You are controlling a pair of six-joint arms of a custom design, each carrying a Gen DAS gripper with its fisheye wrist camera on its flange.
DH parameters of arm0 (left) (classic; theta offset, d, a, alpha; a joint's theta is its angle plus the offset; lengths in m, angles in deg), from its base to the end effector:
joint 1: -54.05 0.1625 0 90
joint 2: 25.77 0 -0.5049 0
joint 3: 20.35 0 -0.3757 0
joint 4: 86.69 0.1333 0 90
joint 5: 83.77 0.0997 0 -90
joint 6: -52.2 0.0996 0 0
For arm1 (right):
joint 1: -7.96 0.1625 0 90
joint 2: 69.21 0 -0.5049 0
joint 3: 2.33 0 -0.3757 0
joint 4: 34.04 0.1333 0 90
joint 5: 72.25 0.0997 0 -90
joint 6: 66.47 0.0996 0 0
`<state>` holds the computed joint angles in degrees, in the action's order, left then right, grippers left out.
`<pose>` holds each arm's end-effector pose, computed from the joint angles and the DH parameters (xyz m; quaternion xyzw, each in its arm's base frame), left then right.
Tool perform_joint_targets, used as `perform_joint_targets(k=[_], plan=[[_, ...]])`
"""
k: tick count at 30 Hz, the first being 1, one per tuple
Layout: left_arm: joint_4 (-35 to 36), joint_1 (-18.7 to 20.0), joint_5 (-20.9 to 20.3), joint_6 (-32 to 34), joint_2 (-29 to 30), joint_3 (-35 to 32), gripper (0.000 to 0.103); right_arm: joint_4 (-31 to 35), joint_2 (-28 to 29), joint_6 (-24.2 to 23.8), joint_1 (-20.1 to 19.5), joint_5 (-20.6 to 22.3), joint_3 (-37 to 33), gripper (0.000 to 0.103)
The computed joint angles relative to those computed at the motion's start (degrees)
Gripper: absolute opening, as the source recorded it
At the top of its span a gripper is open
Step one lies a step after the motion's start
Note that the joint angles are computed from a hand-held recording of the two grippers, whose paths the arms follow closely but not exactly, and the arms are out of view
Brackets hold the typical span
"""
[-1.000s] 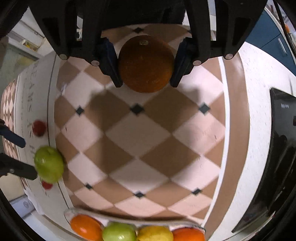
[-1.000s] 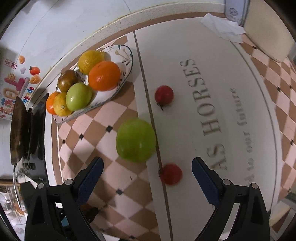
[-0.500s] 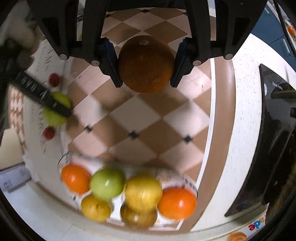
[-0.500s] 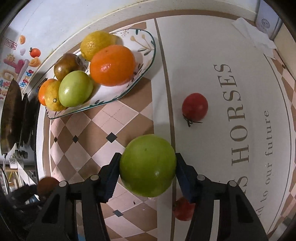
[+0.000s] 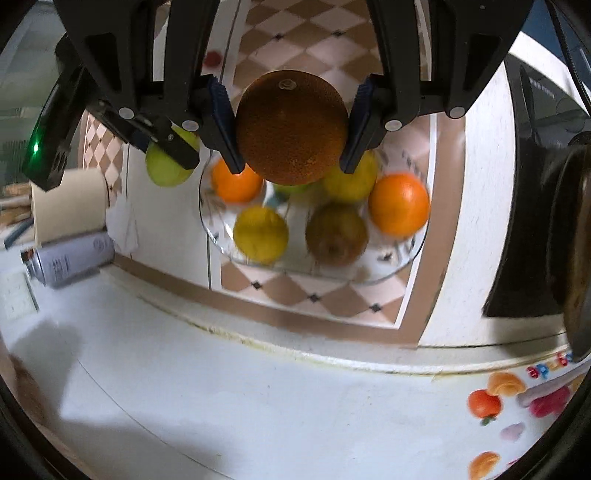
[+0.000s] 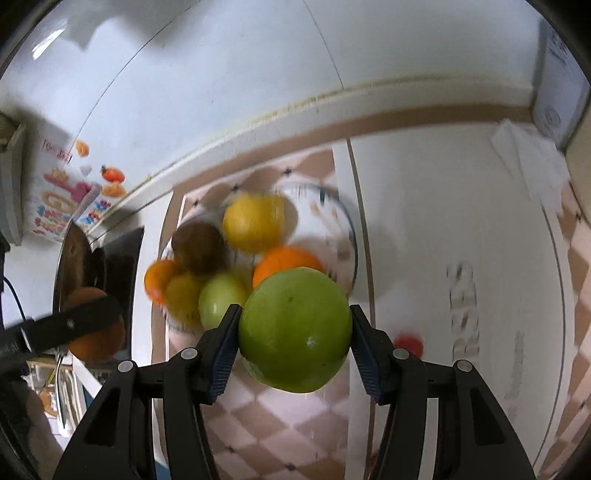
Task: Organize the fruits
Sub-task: 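Place the brown orange on the plate with left tool while right places green apple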
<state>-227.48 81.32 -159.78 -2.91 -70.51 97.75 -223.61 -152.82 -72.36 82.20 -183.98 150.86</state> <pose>-0.3912 -0.3787 0.0304 0.0885 0.9696 -0.0020 0.2280 0.0059 -0.3340 0.2819 -0.1302 -0.9409 0.2154 0.2266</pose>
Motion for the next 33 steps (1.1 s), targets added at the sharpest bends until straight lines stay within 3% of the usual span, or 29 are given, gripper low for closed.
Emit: perform_joint_targets(k=[5,13,15,16,17,18,23,27,29,33], plan=[[1.43,4.25,-3.14,1.56,4.73,-4.39,0.051,3.50,3.67,1.38,-2.06,0.91,-5.39,0.059],[5.59,5.88,-4.67,2.79,8.74,-8.09,0.051,7.78,5.55,1.25,-4.14,2.61,-9.10,0.060],[4.59,6.37,-5.60,2.91,9.05,-7.98,0.062,11.08,5.76,1.78,-4.47,2.35,-10.28,0.060],[3.72,6.47,-5.87,3.37,9.10,-7.81,0.078,11.94,5.96,1.86,-4.72,2.57,-10.71,0.065],[3.99,6.33,-5.42,3.60,9.08,-7.93,0.091,12.15,6.13,1.89,-4.79,2.78,-10.95,0.077],[4.51,6.10,-4.58,3.70,8.92,-8.01,0.092,12.32,6.32,2.14,-4.63,2.33,-11.17,0.080],[3.63,6.03,-3.66,2.93,8.10,-6.98,0.092,13.33,6.23,1.41,-4.79,2.27,-11.63,0.082],[5.06,4.20,1.24,1.92,6.31,-5.42,0.092,11.94,5.75,0.42,-3.59,-0.31,-10.98,0.082],[6.18,3.04,4.12,1.22,5.37,-4.50,0.092,10.55,5.59,0.24,-2.29,-3.22,-10.28,0.095],[8.88,0.95,8.13,-0.58,3.42,-2.24,0.092,6.51,6.57,-0.19,2.00,-11.22,-8.65,0.096]])
